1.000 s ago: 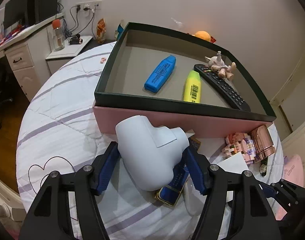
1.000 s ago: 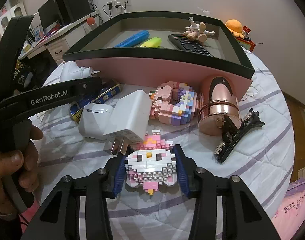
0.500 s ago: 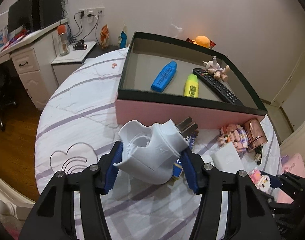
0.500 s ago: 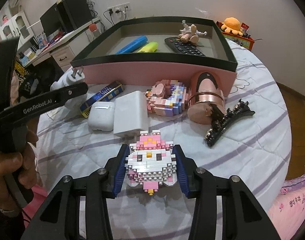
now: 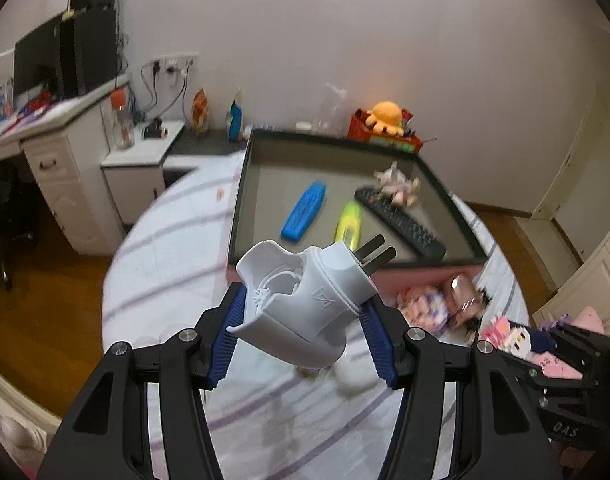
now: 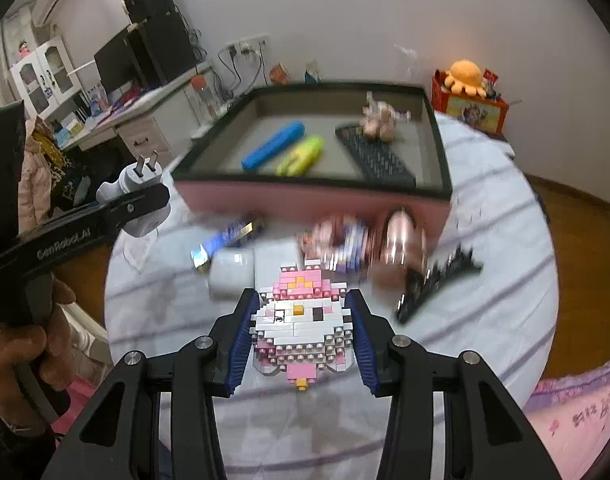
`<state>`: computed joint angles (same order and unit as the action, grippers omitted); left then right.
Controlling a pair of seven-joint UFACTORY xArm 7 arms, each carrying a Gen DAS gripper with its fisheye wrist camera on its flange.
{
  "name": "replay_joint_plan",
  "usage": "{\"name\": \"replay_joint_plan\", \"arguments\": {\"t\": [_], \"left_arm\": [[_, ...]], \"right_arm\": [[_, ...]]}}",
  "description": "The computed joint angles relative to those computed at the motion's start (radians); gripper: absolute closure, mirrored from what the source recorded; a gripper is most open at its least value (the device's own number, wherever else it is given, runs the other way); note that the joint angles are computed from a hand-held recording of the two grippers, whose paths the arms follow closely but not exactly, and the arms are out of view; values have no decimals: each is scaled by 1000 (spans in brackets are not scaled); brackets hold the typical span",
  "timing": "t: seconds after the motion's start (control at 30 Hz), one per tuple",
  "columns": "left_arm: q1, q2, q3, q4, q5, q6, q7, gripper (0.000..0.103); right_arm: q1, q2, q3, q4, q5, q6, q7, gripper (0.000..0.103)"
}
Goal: Organize rigid objects
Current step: 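Carry the plug adapter and pixel-block figure into the box and release both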
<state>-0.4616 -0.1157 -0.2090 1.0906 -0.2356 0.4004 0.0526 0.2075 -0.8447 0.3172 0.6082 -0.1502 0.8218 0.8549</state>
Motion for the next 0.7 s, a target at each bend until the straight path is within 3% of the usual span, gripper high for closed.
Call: {"name": "replay_joint_plan", "arguments": {"t": [0.37,0.7], "left_arm": [[-6,289,-19,382,114,105,-50,46],[-37,511,-8,600,159,232,-84,46]], "right_arm": [[-115,262,-97,219,-82,-99,-166,57],[-109,460,-184,247,1,-175,-251,57]]}}
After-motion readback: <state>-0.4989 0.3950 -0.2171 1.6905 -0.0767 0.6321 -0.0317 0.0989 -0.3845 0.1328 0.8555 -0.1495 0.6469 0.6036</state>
